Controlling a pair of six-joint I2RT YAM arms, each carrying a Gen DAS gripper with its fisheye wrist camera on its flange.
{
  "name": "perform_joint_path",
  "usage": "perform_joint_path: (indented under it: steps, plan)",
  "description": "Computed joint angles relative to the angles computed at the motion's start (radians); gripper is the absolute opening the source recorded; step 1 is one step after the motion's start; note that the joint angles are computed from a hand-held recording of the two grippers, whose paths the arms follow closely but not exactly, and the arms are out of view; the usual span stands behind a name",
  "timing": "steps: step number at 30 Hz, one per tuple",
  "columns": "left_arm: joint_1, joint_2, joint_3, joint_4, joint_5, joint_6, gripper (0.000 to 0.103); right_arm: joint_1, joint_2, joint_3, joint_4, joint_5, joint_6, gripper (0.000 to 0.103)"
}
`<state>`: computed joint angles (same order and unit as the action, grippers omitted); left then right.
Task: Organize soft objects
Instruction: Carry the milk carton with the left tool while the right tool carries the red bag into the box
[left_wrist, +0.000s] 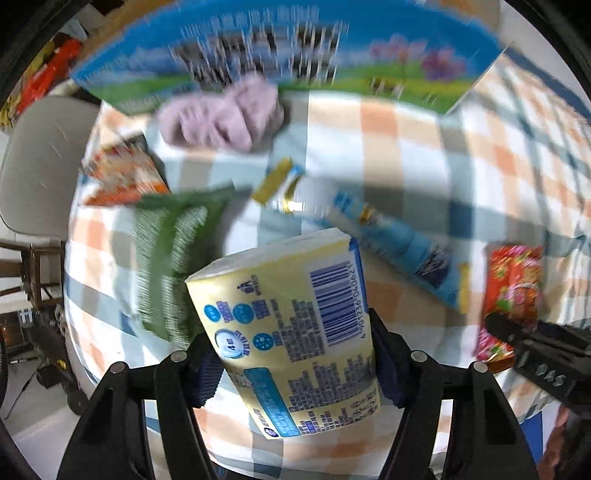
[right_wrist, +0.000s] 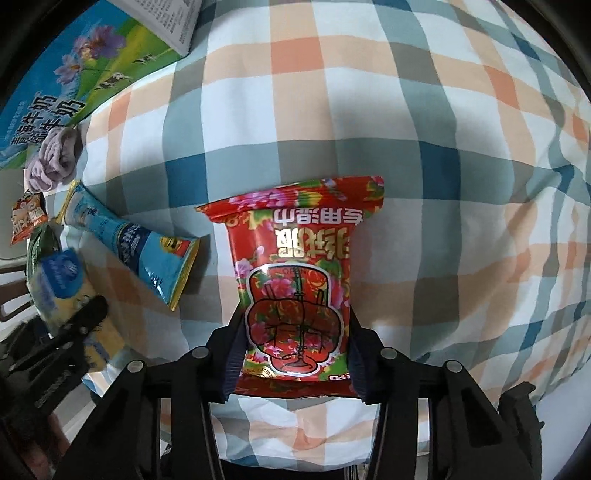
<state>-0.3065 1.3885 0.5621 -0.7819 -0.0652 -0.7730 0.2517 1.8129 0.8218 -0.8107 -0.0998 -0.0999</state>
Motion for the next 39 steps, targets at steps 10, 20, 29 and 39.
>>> perform_joint_path:
  steps: [10, 20, 29, 39]
  plan:
    - [0.069, -0.349, 0.253, -0.352, -0.134, 0.163, 0.066, -0.057, -0.398, 0.005, -0.257, -0.11, -0.08, 0.048]
    - [0.494, -0.226, 0.581, -0.397, 0.096, 0.658, 0.066, 0.223, -0.447, 0.497, -0.495, -0.205, 0.272, 0.048]
    - [0.77, 0.269, 0.947, -0.415, 0.253, 0.933, 0.066, 0.376, 0.005, 0.914, -0.415, -0.161, 0.462, 0.048]
    - [0.819, 0.826, 1.383, -0.538, 0.323, 1.04, 0.066, 0.417, 0.628, 1.625, -0.6, -0.093, 0.506, 0.048]
